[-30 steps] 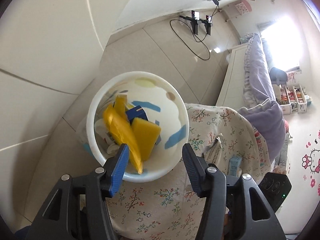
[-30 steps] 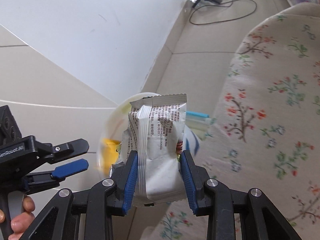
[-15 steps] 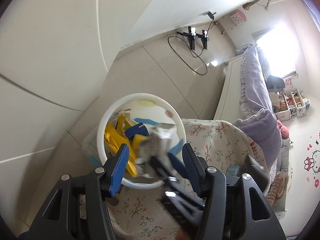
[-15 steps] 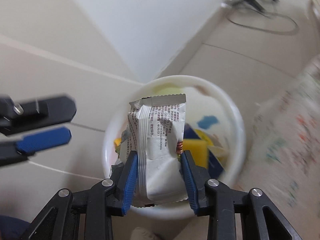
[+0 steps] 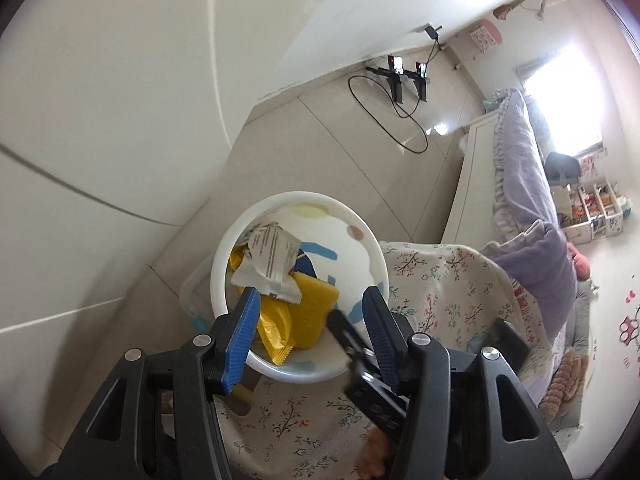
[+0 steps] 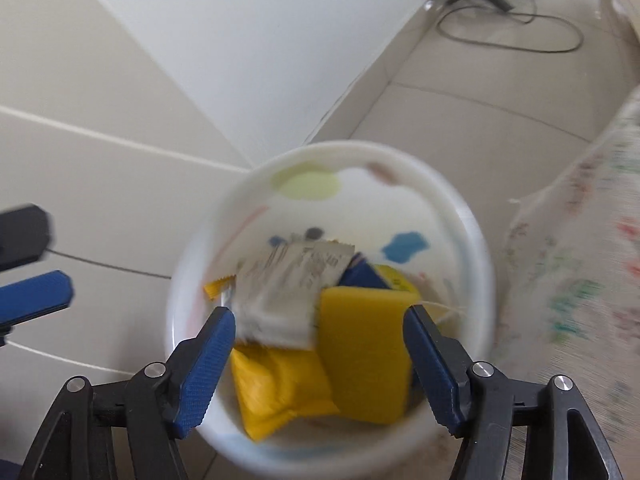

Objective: Collect trash
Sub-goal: 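Move both grippers back toward the milk carton and AD bottle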

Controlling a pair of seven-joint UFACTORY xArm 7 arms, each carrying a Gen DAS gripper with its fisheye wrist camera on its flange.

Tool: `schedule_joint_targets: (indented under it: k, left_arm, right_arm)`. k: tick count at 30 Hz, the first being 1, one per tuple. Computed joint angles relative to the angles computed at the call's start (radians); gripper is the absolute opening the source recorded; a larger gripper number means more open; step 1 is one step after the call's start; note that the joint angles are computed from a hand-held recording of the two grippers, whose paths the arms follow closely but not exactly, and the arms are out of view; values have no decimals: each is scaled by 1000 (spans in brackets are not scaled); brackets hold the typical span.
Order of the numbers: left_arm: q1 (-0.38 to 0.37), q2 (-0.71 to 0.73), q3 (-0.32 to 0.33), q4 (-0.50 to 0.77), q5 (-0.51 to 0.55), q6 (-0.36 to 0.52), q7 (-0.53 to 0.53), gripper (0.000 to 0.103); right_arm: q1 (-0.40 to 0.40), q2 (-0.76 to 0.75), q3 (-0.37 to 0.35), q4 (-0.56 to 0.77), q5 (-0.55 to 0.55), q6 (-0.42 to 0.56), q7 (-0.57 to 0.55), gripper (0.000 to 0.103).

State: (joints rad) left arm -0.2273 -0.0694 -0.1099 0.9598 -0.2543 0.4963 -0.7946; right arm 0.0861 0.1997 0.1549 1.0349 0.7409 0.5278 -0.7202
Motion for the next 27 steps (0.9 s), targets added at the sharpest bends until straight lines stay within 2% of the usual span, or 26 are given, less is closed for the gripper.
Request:
schedule_joint_targets:
  k: [4,6,10,15,18,21,23,27]
  left_arm:
    - [-11,35,-16,52,75,40,-21,56]
    - [-21,56,-24,80,100,58,-21,56]
    - [-49,102,-39,145,130,85,-13,56]
    - [-104,198,-64,278,172,115,3,61]
    - [-146,275,-74,380,196,128,8,64]
    - [-192,360,-76,490,220,135,-7,68]
    - [-221,431,-84,576,214,134,1,71]
    - [-293,625,-95,840,205,200,34,72]
  right_arm:
    - [-26,-124,-20,-79,66,53,-67,74]
    - [-29,-159,-57,-70,48,80,-76,74]
    - [-43,-260,-125,-86,-48,133,-43,74]
    - [-108,-363,-223,-68,-206,168,-24,74]
    - [-172,-344,-268,-10,-318,157,9,75]
    - [-246,-277,-307,77,-406,185,54,77]
    - [-305,-190,-327,158,-481,209,148,77]
    - [-405,-27,-343,337,-495,364,273,76]
